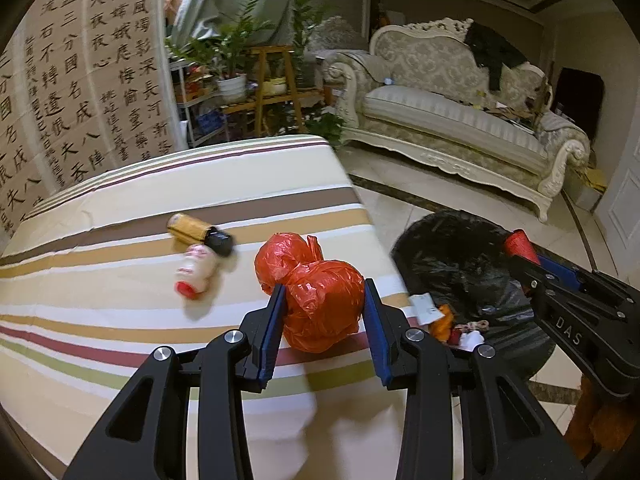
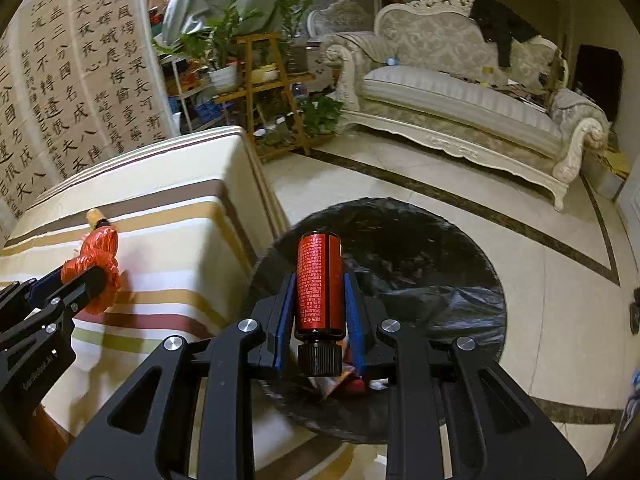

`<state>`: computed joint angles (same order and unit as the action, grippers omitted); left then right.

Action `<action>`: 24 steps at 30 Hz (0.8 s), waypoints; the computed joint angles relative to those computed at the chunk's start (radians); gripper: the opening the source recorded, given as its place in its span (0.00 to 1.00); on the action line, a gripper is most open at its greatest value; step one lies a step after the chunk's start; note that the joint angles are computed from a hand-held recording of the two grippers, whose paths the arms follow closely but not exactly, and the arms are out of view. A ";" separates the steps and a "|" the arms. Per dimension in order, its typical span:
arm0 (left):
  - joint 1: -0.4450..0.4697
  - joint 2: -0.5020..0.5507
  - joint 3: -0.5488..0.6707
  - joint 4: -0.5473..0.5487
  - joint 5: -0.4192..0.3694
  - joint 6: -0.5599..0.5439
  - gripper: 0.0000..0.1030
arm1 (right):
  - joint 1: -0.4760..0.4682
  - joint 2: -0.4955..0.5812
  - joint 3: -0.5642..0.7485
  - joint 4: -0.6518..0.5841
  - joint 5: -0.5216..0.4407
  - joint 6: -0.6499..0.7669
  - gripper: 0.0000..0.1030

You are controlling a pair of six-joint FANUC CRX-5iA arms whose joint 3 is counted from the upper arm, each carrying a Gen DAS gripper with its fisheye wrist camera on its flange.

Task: Collect trash
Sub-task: 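Carry the red bag and spool over the black bin and open both grippers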

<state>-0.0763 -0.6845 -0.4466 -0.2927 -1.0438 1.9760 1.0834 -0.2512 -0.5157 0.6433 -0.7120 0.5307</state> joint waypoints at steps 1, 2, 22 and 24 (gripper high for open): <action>-0.015 0.010 0.006 -0.008 0.002 0.008 0.37 | -0.006 -0.001 -0.002 0.000 0.000 -0.002 0.23; -0.032 0.022 0.014 -0.020 0.003 0.018 0.37 | -0.014 -0.004 -0.006 -0.002 0.002 -0.003 0.23; -0.211 0.198 0.101 -0.111 0.054 0.099 0.37 | -0.094 -0.012 -0.035 0.014 0.003 -0.031 0.23; -0.212 0.208 0.106 -0.110 0.059 0.097 0.37 | -0.100 -0.011 -0.035 0.011 0.003 -0.030 0.23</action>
<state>-0.2885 -0.4763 -0.3408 -0.4023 -0.9849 2.0734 0.9832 -0.2622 -0.5506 0.6548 -0.7095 0.5011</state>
